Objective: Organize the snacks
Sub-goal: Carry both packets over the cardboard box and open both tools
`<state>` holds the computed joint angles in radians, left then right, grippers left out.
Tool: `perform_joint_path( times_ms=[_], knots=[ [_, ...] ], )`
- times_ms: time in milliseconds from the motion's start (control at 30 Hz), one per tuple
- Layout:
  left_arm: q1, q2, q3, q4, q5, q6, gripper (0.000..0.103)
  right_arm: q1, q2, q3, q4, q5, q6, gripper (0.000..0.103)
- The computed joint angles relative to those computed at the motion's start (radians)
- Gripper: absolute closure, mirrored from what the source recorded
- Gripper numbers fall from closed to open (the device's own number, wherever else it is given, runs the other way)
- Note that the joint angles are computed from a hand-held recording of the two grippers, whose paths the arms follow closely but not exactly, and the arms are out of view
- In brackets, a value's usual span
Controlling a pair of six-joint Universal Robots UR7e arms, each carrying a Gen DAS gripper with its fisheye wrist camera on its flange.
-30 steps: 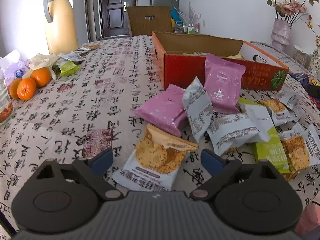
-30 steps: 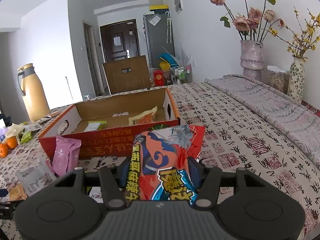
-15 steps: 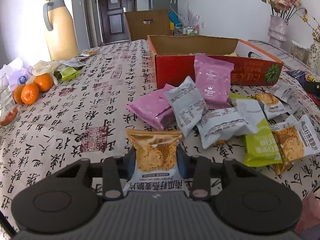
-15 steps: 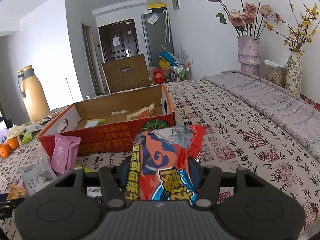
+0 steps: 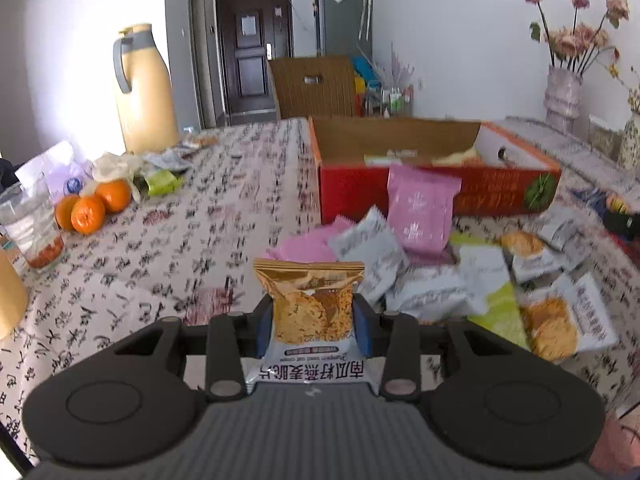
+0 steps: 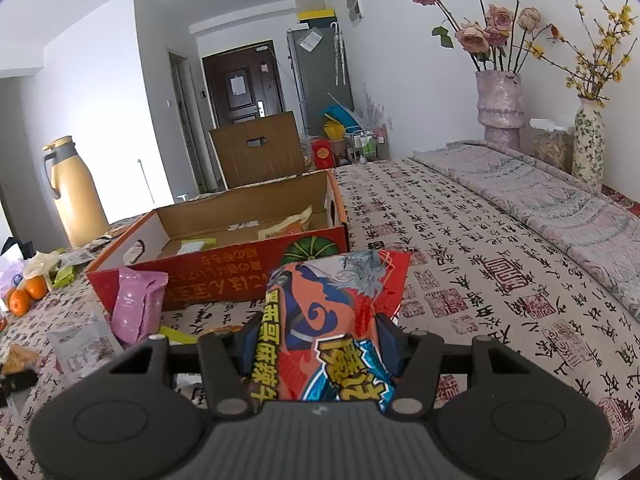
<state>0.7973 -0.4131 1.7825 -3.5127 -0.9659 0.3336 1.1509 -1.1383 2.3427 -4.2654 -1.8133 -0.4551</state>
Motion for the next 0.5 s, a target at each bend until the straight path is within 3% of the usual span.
perform_joint_path(
  times_ms=[500],
  knots=[
    [-0.033,0.053,-0.124,-0.030,-0.081,-0.010,0.063,0.021,0.000,-0.060,0.015,0.026,-0.051,0.047]
  ],
)
